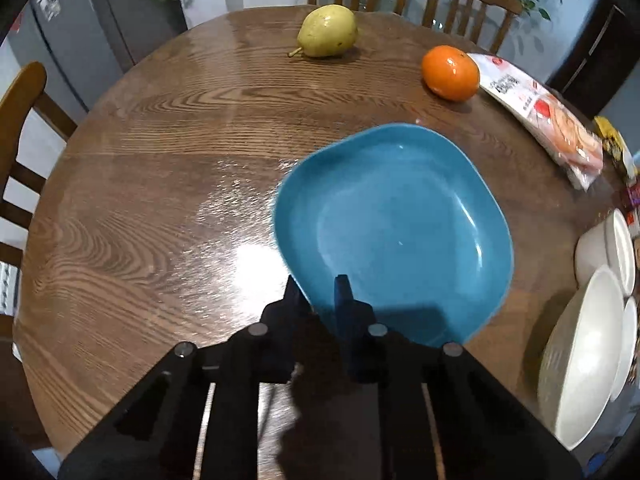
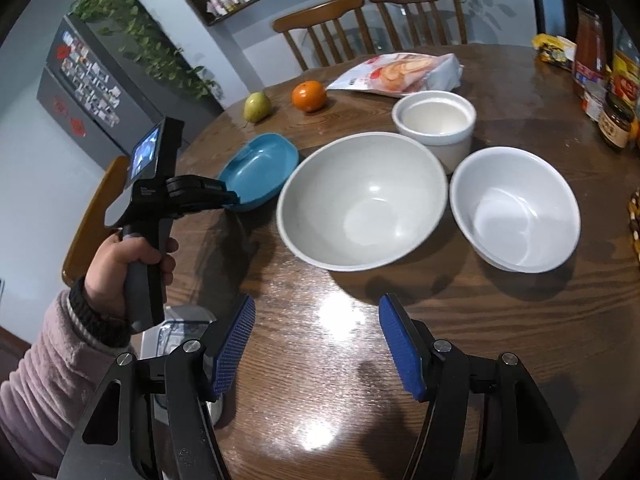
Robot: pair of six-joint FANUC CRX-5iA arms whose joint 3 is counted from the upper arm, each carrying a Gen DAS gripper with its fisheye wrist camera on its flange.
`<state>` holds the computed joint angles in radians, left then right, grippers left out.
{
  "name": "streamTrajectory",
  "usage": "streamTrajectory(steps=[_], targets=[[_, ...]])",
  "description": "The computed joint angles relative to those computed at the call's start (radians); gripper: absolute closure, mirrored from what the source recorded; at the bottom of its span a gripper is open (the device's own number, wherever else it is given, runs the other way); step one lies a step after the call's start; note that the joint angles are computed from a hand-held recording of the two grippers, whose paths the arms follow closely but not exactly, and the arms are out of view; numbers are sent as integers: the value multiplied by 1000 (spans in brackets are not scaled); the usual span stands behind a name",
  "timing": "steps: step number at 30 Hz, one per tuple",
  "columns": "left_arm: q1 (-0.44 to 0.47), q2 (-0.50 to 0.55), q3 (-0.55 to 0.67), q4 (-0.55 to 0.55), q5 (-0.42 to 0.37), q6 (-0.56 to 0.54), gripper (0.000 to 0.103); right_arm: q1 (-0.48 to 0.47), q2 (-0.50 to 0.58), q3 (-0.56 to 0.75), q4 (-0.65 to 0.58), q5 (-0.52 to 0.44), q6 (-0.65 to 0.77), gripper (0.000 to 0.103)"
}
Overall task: Organize plates and bowls
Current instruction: 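Grasp the rim of the teal square dish with the left tool, then grasp the teal dish rim with the right tool beside the left tool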
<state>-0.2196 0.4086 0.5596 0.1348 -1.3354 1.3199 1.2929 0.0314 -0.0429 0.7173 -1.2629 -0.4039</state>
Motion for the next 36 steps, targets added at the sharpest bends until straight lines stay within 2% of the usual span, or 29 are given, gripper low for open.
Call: streamTrajectory(steps=[8, 15, 18, 25, 30, 31, 33, 36], targets=[[61, -61, -73, -21, 2, -177, 91, -55, 73, 98, -43, 94, 174, 38], [131, -87, -116, -4, -9, -272, 90, -147, 234, 318, -128, 134, 449, 38], [163, -103, -144, 16, -8, -305, 90, -193, 343, 470, -197, 88, 577, 38], [205, -136, -196, 46, 5, -353, 90, -255, 486, 649, -264, 7, 678, 39], [205, -135, -199, 57, 11, -356, 90, -277, 531, 714, -321, -16, 705, 68], [205, -135, -200, 57, 14, -358, 90, -279, 531, 713, -328, -11, 703, 71], [206, -137, -203, 61, 18, -363, 90, -284, 533, 717, -338, -19, 709, 82], [210, -143, -213, 66, 24, -364, 90, -283, 529, 707, -343, -15, 696, 91]])
